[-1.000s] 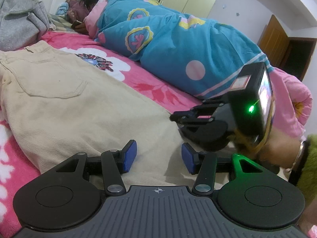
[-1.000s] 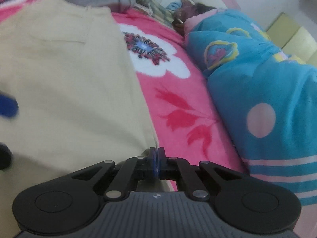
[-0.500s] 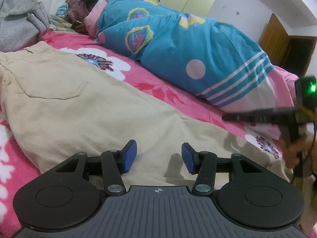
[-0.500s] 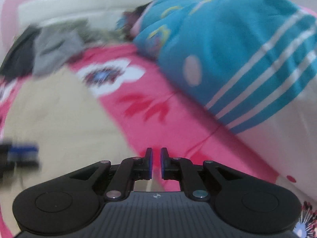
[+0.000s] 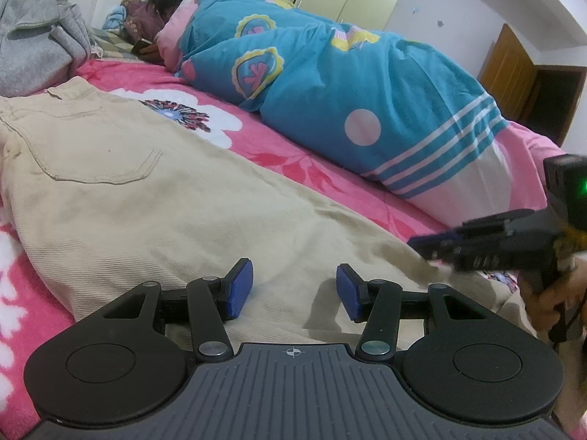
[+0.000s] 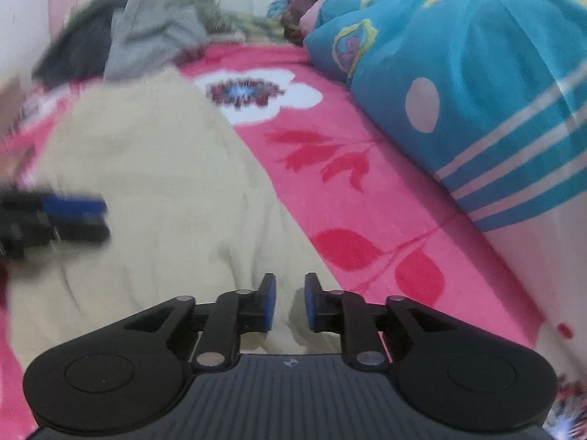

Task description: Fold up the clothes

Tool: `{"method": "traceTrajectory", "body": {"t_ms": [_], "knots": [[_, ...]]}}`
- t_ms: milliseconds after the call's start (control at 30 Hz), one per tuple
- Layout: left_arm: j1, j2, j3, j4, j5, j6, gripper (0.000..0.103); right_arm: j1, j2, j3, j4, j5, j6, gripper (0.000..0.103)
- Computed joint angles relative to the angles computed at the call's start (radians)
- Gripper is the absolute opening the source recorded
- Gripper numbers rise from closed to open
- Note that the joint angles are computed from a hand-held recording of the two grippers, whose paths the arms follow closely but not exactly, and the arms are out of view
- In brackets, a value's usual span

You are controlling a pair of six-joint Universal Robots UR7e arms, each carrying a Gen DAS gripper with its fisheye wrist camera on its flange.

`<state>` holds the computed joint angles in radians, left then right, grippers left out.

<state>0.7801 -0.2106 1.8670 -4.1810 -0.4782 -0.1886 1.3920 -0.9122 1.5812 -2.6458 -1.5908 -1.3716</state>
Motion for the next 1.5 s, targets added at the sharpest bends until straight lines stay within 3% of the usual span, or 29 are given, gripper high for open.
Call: {"method": "traceTrajectory", "body": {"t_ms": [67, 133, 300, 567, 600, 700, 833, 967, 1067, 1167, 1300, 1400, 1500], "knots": [[0.001, 0.0, -0.001, 0.001, 0.0, 0.001, 0.05, -0.002, 0.009, -0.054, 0.105, 0.015, 0.073, 0.022], [0.001, 0.0, -0.001, 0.001, 0.0, 0.001, 0.05, -0.001, 0.021, -0.079, 0.152, 0.004, 0.093, 0.022], [0.001, 0.001, -0.001, 0.0, 0.0, 0.002, 0.05, 0.004, 0.037, -0.05, 0.097, -0.047, 0.038, 0.022], [0.001, 0.003, -0.002, -0.002, 0.001, 0.002, 0.051, 0.009, 0.049, -0.065, 0.101, -0.069, 0.037, 0.024], [0.0, 0.003, -0.002, -0.002, 0.002, 0.002, 0.051, 0.01, 0.048, -0.054, 0.08, -0.073, 0.021, 0.023], [-0.001, 0.003, -0.001, -0.003, 0.003, 0.002, 0.051, 0.015, 0.029, 0.039, -0.094, -0.069, -0.102, 0.005], [-0.001, 0.003, -0.001, -0.004, 0.002, 0.002, 0.051, 0.018, 0.038, 0.124, -0.361, -0.053, -0.235, 0.004], [0.0, 0.004, -0.002, -0.004, 0.004, 0.007, 0.051, 0.019, 0.092, 0.138, -0.519, -0.087, -0.328, 0.004], [0.0, 0.005, -0.004, -0.004, 0.005, 0.01, 0.051, 0.006, 0.141, 0.149, -0.664, -0.068, -0.399, 0.003], [-0.001, 0.004, -0.002, -0.007, 0.006, 0.011, 0.05, 0.019, 0.193, 0.083, -0.782, -0.132, -0.258, 0.005], [-0.004, 0.009, -0.006, -0.022, 0.008, 0.025, 0.051, 0.003, 0.097, 0.019, -0.606, -0.148, 0.128, 0.005], [-0.024, 0.029, -0.028, -0.103, 0.022, 0.117, 0.051, -0.038, -0.038, 0.094, -0.591, -0.08, 0.23, 0.008], [-0.05, 0.036, -0.047, -0.162, 0.003, 0.214, 0.052, -0.091, -0.166, 0.169, -0.562, -0.036, 0.304, 0.025]]}}
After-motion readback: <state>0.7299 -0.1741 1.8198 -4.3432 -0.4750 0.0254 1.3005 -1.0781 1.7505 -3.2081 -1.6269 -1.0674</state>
